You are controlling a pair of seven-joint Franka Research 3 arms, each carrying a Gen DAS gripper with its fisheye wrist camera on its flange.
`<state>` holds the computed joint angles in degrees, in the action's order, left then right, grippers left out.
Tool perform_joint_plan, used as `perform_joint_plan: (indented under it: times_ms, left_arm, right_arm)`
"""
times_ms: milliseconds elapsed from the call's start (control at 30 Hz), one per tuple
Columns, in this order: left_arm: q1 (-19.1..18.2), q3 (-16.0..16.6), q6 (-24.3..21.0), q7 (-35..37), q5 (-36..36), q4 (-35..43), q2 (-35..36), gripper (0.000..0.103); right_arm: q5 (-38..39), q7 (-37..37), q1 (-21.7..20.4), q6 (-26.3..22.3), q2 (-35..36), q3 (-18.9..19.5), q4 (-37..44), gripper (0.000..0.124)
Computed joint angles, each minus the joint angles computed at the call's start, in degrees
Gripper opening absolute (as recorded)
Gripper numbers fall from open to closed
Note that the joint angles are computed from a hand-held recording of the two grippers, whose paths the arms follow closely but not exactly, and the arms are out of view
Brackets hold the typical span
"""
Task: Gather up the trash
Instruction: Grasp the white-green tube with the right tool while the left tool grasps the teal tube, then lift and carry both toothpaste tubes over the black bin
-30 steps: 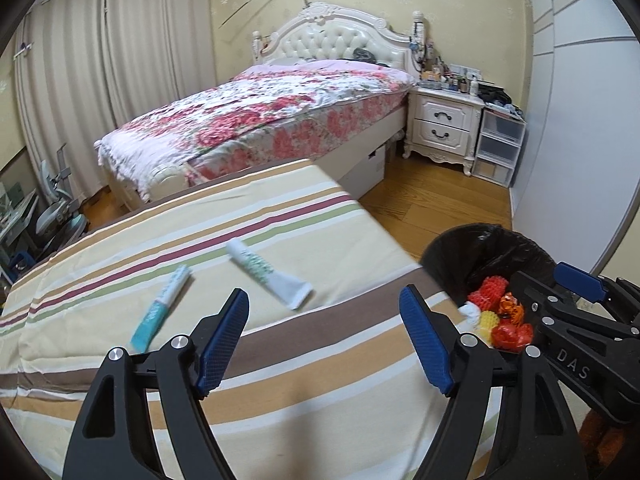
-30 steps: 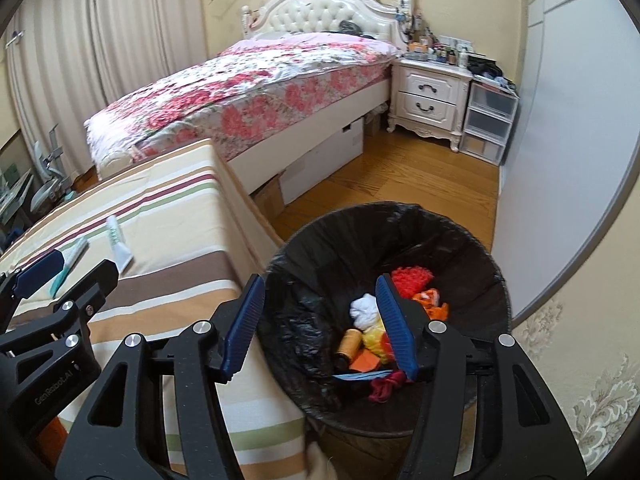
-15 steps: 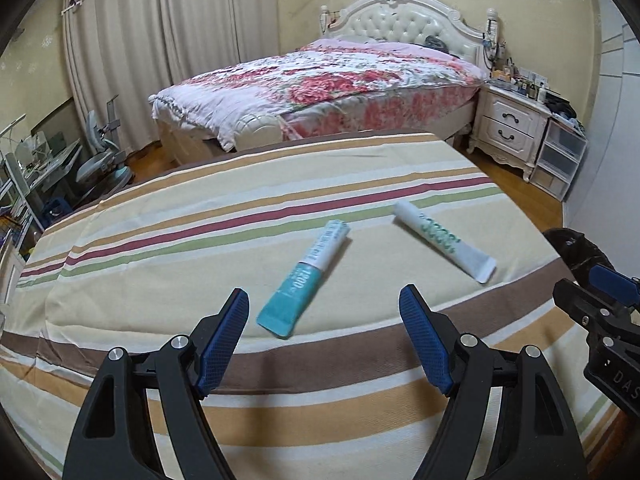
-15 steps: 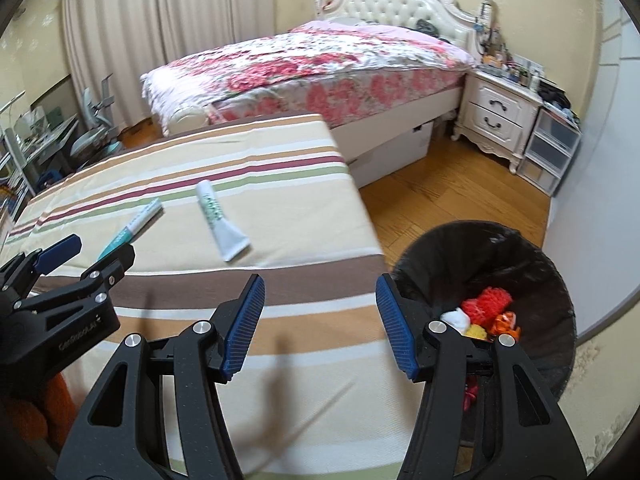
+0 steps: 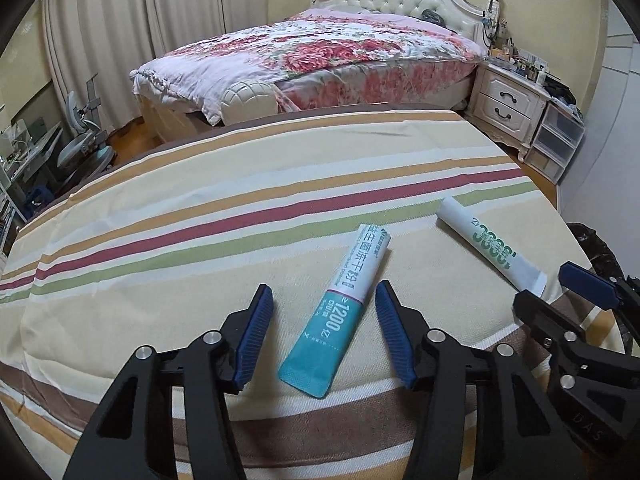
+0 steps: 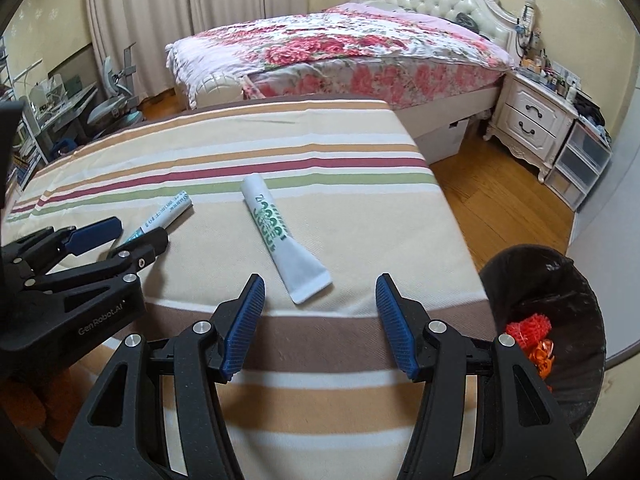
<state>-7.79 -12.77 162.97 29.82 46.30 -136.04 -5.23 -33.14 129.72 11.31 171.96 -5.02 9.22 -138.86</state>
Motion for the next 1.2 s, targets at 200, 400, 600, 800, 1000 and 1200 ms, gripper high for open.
perform_joint_plan:
  times_ms: [200, 400, 600, 800, 1000, 1200]
  left_arm:
    - [0.33, 0.13, 0.86, -1.09, 1.72, 0.27, 0.25, 0.027]
    - [0.60, 0.49, 2.37, -0.83, 0.56, -0.61, -0.34, 0.019]
    - [1.40, 0.13, 4.10, -1.16, 0.48, -2.59, -2.09, 0.018]
    - [2.63, -0.56, 6.05, -2.10, 0.39, -6.00, -5.15, 0.017]
    - [3.60, -1.41, 7.54, -1.11, -1.89, -9.55, -8.39, 0.017]
    - [4.40, -2.54, 9.21, -0.05, -4.49, -13.11, -11.78, 0.017]
  right_arm:
    - [-1.08, -0.01, 1.57, -1.87, 2.51, -0.73, 3.36, 0.057]
    - [-5.31, 1.93, 4.13, -2.53, 4.50, -2.47, 5.83, 0.042]
    - [-1.20, -2.28, 5.60, -1.98, 3.29, -3.01, 4.24, 0.020]
    - [1.86, -3.94, 4.98, -1.12, 0.57, -1.73, 0.93, 0.020]
    - [3.95, -4.99, 3.32, 0.29, -2.34, 0.81, -2.63, 0.020]
    - [8.49, -8.07, 1.84, 1.79, -6.03, 3.66, -6.63, 0.020]
